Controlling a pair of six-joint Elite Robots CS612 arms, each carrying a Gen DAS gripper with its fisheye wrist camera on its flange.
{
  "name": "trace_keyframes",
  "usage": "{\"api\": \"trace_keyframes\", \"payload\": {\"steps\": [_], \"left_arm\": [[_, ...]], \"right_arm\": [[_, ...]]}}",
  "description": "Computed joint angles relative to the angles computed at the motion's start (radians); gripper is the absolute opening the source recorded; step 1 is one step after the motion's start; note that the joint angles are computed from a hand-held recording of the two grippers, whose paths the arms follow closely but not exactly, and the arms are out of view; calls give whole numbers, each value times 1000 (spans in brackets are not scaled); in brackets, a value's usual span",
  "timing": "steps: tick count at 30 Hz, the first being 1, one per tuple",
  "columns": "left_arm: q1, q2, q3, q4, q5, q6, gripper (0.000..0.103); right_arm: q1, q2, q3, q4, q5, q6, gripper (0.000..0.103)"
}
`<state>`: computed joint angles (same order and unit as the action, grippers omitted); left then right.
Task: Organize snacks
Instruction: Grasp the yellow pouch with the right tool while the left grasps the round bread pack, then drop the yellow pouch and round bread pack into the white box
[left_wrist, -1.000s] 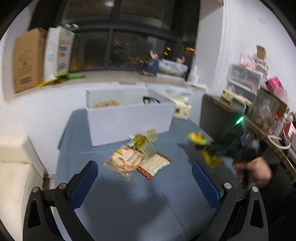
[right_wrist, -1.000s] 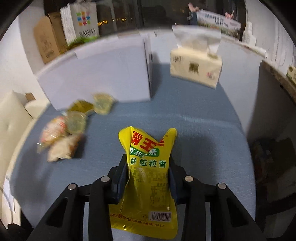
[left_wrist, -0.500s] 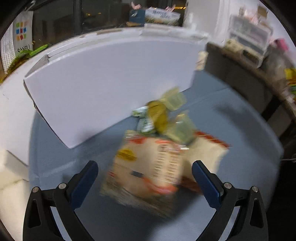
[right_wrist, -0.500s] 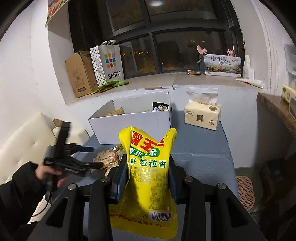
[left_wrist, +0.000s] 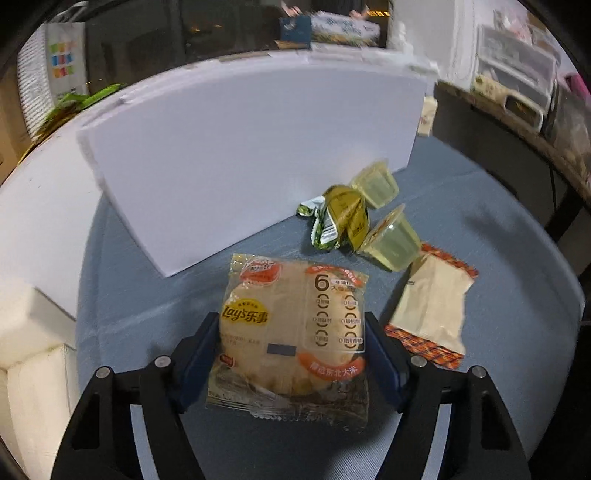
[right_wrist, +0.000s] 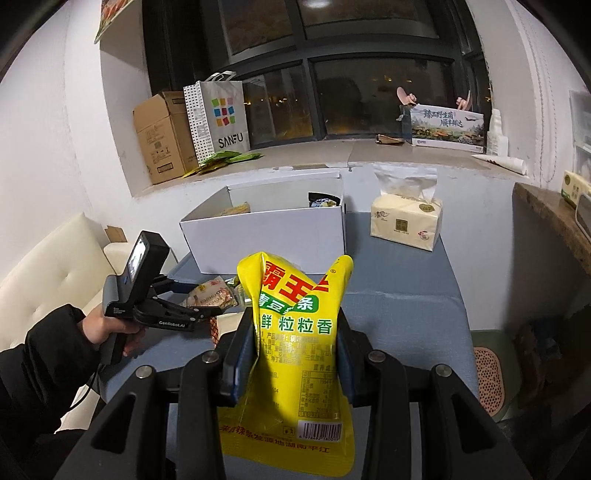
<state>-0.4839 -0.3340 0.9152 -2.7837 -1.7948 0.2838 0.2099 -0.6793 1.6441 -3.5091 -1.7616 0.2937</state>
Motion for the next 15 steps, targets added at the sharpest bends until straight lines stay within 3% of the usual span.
{"api": "trace_keyframes", "payload": {"steps": [2,8,15], "left_arm": [[6,-33,70,-89,-25,-81,78],[5,-132,279,-391,-64,-209,78],[12,-203,375,-554,-86,-292,78]], "right_arm": [[0,2,-5,6,1,-2,42],[0,13,-22,26,15,-1,42],[2,22,-41,22,31,-19,42]]}}
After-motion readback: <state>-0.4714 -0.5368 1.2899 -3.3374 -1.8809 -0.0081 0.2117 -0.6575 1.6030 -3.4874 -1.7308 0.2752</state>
